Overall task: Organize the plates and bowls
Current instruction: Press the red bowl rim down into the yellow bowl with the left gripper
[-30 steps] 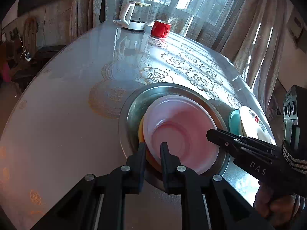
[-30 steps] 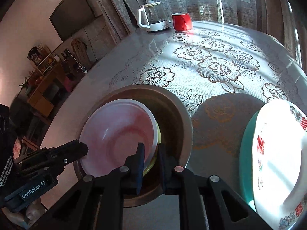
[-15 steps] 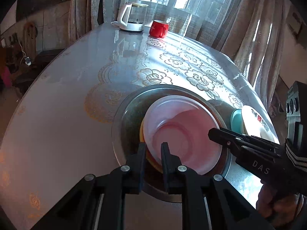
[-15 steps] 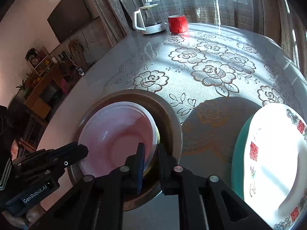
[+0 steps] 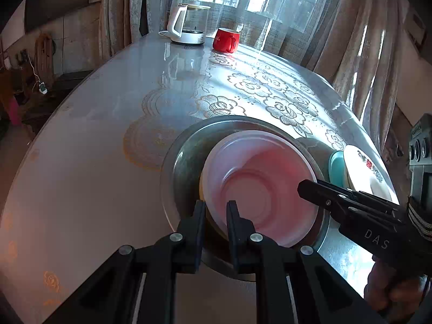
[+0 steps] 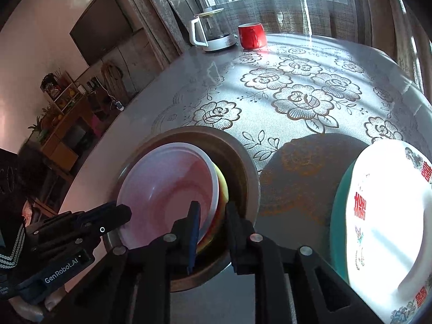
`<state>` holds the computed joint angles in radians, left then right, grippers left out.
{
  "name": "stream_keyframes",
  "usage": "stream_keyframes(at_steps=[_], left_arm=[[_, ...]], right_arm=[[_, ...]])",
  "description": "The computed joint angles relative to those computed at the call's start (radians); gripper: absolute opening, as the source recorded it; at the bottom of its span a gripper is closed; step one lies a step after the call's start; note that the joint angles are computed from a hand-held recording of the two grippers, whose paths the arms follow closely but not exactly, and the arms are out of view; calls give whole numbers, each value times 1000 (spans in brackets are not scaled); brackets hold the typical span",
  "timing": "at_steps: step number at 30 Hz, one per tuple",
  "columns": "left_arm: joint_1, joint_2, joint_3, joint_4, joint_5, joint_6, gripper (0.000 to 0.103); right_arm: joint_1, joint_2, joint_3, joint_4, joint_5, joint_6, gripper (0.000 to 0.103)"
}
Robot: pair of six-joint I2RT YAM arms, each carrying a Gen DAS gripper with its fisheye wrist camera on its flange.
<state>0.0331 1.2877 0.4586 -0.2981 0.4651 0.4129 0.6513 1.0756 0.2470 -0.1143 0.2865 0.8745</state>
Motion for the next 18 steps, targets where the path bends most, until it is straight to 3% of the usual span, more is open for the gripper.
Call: stream_keyframes(at_steps=[9,18], left_arm=[[18,-11,-9,-9,9,13,16],[52,-65,-26,-26,22,24,16]], right_arm=[[3,-29,-23,14,-16,33,17],[41,-113,-48,-14,12,78,24]])
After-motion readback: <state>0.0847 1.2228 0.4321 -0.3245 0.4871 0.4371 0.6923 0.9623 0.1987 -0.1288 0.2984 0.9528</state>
